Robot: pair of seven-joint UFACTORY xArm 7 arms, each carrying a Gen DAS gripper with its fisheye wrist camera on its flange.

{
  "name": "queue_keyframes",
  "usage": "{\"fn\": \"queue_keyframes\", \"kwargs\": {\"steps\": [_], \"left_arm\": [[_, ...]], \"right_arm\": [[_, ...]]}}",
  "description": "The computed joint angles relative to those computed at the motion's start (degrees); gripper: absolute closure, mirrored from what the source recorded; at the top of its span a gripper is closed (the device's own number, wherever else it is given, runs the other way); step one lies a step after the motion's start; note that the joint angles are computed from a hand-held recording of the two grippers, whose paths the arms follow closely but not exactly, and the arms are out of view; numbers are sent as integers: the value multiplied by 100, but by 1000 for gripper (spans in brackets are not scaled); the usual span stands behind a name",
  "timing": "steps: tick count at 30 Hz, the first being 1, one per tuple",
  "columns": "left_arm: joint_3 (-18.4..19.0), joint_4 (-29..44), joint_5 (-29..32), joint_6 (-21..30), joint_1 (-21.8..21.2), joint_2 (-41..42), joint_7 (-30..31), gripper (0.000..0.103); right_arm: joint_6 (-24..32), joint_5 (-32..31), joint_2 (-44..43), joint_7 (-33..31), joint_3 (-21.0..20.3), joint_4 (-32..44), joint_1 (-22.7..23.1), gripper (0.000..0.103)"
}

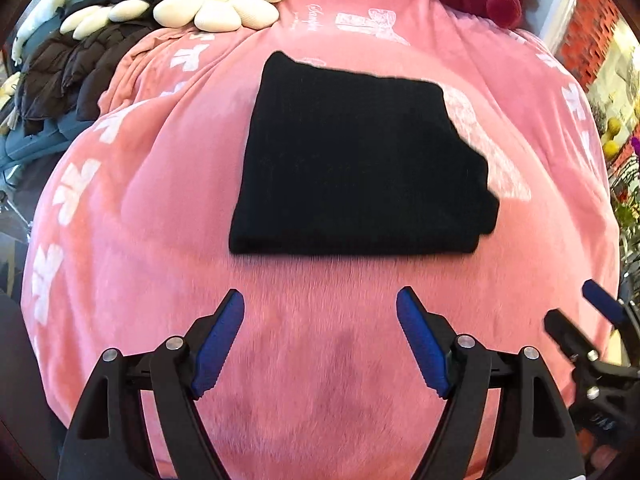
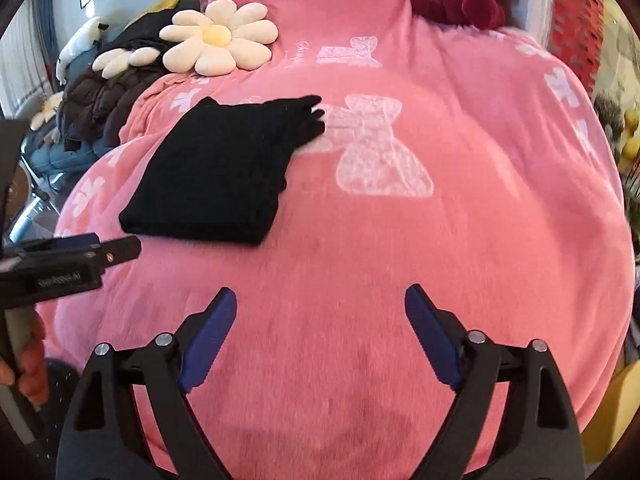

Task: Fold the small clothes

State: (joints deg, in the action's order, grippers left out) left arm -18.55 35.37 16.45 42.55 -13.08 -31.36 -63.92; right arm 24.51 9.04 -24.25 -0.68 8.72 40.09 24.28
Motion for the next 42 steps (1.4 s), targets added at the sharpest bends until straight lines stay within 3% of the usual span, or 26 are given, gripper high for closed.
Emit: {"fn": "queue_keyframes", "kwargs": {"steps": [4, 10, 17, 21, 27, 28, 29, 30, 31, 33, 36, 38, 40, 41, 42], "left_arm": [[-210, -8, 111, 347, -50, -21, -182, 27], [-272, -59, 151, 573, -285, -174, -244, 27], [-24, -204, -1, 195, -310, -374, -74, 27], [593, -400, -409, -494, -197, -459, 482, 27], [1730, -485, -1584, -1639, -56, 81, 1707, 27], [1872, -480, -1793, -1792, -112, 212, 1961, 29], [2076, -468, -2075, -1989, -267, 392, 2317, 34], [2292, -450, -2418, -2127, -474, 531, 2713, 51], [2397, -394, -2637, -2150, -613, 663, 2947, 53], [2144, -301, -2620, -2218, -436, 798, 3061, 54], [2169, -147, -3123, -2289, -649, 895, 3681, 61], [2273, -54, -3648, -2376, -958, 984, 4164, 63], [1768, 43, -3353, -2334, -575, 1147, 3889, 63], [1374, 127, -2878, -2206, -200, 1247, 3463, 61], [1171, 169, -2593, -2129, -10, 1269, 3188, 58]], "right_arm": [[10, 265, -211, 44, -157, -251, 64, 15], [372, 303, -469, 417, -76, -467, -13, 14], [456, 1111, 417, -31, -402, 598, 417, 14], [611, 1617, 1674, -71, -311, 1912, 297, 14], [1268, 1146, 3477, 481, 124, 3817, -32, 15], [1396, 1155, 3740, 493, 213, 4040, -63, 17], [1495, 1296, 3911, 349, 331, 4179, -131, 45], [1615, 1442, 4052, 180, 441, 4320, -195, 68], [1582, 1499, 4091, 21, 517, 4386, -213, 76], [1548, 1412, 4023, -121, 542, 4444, -211, 87], [1319, 1573, 3636, -379, 580, 4222, -390, 88], [1150, 811, 3466, -112, 323, 4044, -192, 88], [1526, 440, 3675, 55, 263, 4146, -164, 84], [1604, 393, 3723, 89, 260, 4121, -174, 80], [1456, 447, 3640, 62, 273, 3960, -209, 75]]}}
